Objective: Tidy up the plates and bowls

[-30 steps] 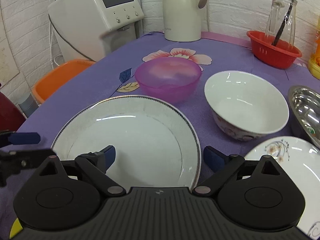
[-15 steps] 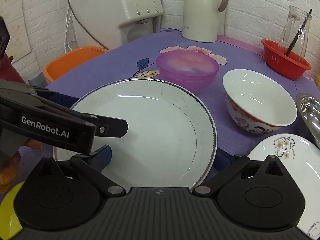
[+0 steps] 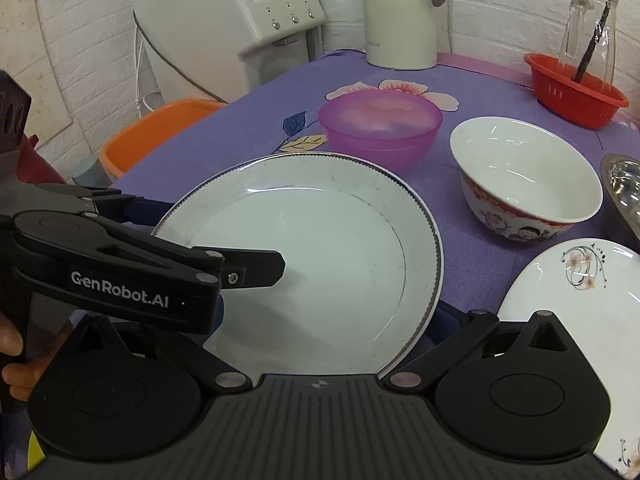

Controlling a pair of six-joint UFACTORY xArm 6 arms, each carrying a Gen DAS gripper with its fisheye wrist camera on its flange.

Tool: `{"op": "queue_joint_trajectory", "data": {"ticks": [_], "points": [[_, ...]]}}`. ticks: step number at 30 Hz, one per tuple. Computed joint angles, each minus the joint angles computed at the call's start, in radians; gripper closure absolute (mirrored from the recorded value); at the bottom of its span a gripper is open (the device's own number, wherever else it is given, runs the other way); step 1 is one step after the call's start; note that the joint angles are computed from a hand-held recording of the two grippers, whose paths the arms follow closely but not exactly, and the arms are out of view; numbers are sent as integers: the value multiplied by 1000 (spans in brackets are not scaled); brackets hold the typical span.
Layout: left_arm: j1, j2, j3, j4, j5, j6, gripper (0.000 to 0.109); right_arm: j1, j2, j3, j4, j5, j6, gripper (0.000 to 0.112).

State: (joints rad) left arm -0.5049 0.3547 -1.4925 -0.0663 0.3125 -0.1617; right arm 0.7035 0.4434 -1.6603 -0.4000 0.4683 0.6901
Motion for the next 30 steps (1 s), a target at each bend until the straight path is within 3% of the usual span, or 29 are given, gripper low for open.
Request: {"op": "queue_joint_trajectory", "data": {"ticks": [3,5,15,23,30], "points": [[-4,4,-6,-6,2,21,11,5,14,-21,-33,25,-2,9],[-8,3,-3,-20,-1,52,18,5,15,-19,-42,23,-10,9],[-10,25,-57,102,60,-81,18,14,31,-59,-72,72,41,9],[-15,-10,-37,121,29,-103,18,18,-4,-33,-161,55,155,9],[-29,-111,73,122,-25,-112,18,41,-66,18,-225,60,250,9]]}}
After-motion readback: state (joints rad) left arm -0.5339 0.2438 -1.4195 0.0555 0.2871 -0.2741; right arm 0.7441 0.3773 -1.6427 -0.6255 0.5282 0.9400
